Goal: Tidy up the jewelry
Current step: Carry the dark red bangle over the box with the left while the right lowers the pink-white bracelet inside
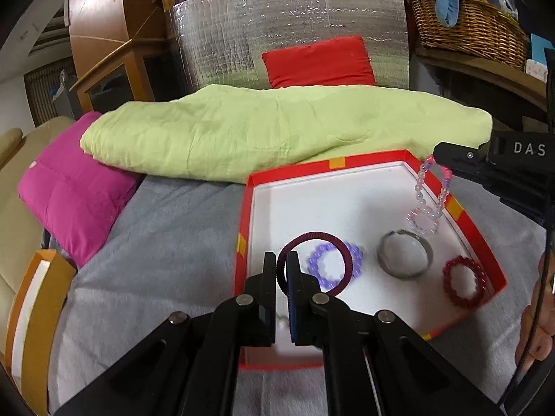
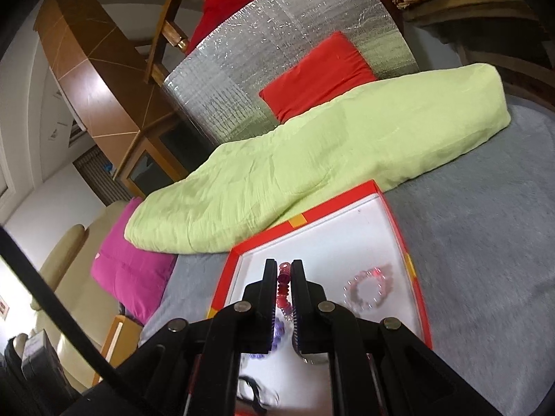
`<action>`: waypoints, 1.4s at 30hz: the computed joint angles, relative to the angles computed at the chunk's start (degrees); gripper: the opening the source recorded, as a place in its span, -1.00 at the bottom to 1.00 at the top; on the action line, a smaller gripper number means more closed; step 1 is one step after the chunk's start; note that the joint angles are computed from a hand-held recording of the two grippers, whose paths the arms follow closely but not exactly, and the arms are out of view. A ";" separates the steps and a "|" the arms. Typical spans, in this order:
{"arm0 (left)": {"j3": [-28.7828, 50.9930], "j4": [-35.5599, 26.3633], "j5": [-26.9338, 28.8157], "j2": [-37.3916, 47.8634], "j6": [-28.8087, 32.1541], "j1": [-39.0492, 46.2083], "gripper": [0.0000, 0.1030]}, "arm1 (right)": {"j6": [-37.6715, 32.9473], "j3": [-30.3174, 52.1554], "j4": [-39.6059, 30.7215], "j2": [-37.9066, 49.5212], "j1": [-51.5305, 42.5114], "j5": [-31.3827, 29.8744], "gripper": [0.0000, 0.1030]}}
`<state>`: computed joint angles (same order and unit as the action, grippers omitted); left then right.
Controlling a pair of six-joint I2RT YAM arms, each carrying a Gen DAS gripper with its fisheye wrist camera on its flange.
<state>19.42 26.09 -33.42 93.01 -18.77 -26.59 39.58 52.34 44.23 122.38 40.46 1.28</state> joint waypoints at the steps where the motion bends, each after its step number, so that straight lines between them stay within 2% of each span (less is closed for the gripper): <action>1: 0.73 0.10 0.29 0.54 1.02 0.76 -0.89 | 0.15 0.83 -0.41 0.31 -0.27 -0.42 -0.83; 7: 6.16 0.37 2.65 5.11 6.03 5.18 -0.89 | 1.16 4.99 -1.89 2.48 -1.54 -2.46 -0.83; 16: 11.87 0.65 5.37 10.73 9.79 8.97 -0.89 | 1.81 10.34 -4.46 5.51 -2.55 -4.03 -0.83; 25: 14.93 -0.12 8.13 13.51 10.90 12.62 -0.89 | 2.48 14.01 -6.69 8.25 -2.60 -4.97 -0.83; 42: 21.36 -1.60 10.68 19.64 12.66 13.81 -0.89 | 2.39 22.44 -12.45 14.95 -2.51 -7.69 -0.83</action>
